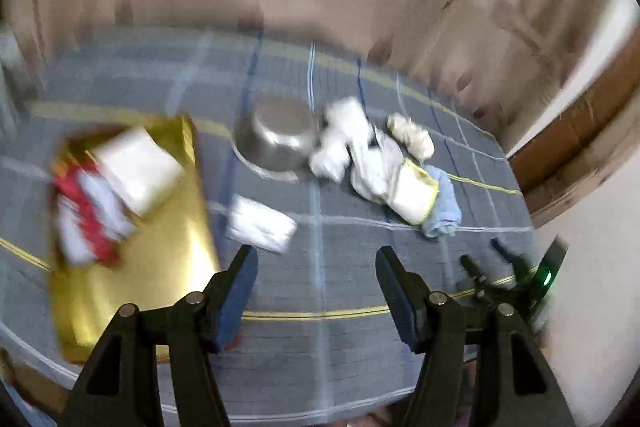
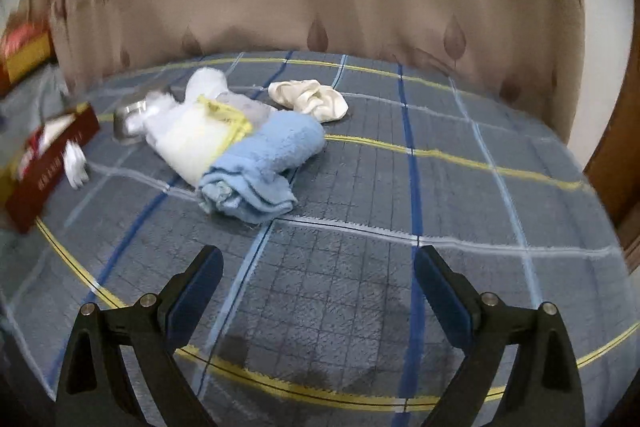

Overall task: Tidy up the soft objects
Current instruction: 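Grasp the folded white towel with the left tool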

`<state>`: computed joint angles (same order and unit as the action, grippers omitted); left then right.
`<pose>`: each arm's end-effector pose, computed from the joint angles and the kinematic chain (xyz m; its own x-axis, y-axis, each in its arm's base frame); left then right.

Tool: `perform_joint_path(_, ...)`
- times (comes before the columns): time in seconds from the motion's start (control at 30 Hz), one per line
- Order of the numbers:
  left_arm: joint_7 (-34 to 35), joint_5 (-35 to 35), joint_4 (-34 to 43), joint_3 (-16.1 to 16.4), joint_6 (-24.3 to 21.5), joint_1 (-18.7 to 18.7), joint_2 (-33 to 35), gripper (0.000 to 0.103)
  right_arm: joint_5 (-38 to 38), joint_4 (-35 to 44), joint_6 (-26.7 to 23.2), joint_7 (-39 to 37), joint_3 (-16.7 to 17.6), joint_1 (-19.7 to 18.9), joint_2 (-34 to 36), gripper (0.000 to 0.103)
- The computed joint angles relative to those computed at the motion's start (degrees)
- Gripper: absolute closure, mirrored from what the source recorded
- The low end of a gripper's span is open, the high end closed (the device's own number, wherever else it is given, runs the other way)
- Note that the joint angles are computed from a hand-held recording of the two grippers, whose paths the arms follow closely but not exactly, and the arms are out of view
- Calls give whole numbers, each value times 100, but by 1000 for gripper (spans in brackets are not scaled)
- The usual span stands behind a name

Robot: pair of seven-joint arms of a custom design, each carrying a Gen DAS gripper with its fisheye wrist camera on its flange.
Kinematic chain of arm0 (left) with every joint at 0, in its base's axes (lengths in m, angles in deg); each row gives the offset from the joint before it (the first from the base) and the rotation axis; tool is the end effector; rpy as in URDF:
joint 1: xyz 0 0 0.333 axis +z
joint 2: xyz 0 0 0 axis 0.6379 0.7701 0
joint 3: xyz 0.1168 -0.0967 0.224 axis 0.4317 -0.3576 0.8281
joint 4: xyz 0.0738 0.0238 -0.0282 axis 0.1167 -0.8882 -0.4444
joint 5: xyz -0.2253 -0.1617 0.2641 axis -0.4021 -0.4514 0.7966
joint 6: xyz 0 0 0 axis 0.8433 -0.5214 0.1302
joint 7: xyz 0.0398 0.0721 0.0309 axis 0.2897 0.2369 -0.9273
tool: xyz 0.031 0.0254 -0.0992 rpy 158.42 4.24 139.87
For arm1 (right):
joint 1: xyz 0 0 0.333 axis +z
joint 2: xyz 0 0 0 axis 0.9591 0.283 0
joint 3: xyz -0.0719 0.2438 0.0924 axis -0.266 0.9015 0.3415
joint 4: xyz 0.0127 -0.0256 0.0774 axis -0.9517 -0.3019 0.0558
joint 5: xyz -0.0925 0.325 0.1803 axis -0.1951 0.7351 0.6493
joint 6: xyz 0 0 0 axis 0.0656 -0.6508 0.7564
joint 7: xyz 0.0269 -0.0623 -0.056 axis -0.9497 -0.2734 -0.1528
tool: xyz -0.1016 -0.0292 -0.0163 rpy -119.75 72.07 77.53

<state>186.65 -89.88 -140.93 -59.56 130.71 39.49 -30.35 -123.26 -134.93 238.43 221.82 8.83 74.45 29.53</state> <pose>0.5910 -0.1034 0.5848 -0.3199 -0.8530 0.4124 -0.9020 0.1410 -0.4080 0.3809 0.1122 0.4660 -0.3258 -0.9454 -0.0058 -0.5870 0.2071 -0.7826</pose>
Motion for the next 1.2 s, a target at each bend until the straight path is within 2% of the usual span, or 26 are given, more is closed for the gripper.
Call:
perform_joint_path(0.07,-590,-220,680,-25,-342,-3,624,40,-70,142,90,-47,57,-11,185,7)
perform_joint_path(0.13,-1111,-14,1103,-64,-442,-49,1026,40,-163,245,79,-153,122,32,298,7)
perform_joint_path(0.2,-1613,1,1551,-140,-638,-63,1441,40,-357,147,337,-95,139,-11,215,7)
perform_joint_path(0.43,-2851,718,1729,-134,-491,-246,1763,40,-255,-195,1067,31,26,-200,-32,7)
perform_joint_path(0.7,-3759,1519,2124,-59,-742,-388,2189,40,-95,-324,1444,-56,261,-501,-164,7)
perform_joint_path(1.0,-3960,2124,2646,-50,-765,-572,2612,42,226,-446,1706,-231,375,-679,-250,7)
perform_joint_path(1.03,-3980,2253,2743,-26,-862,-626,2671,45,261,-453,1730,-245,385,-698,-253,7)
perform_joint_path(1.1,-4050,2517,2924,34,-1029,-730,2779,69,331,-473,1770,-259,413,-736,-269,5)
perform_joint_path(1.13,-4031,2543,2949,32,-1048,-722,2796,75,361,-491,1777,-242,453,-767,-301,4)
perform_joint_path(1.17,-3986,2489,2880,10,-998,-672,2761,94,389,-498,1781,-247,472,-780,-314,4)
perform_joint_path(1.2,-3913,2305,2803,-52,-951,-575,2737,96,417,-500,1782,-260,484,-787,-314,4)
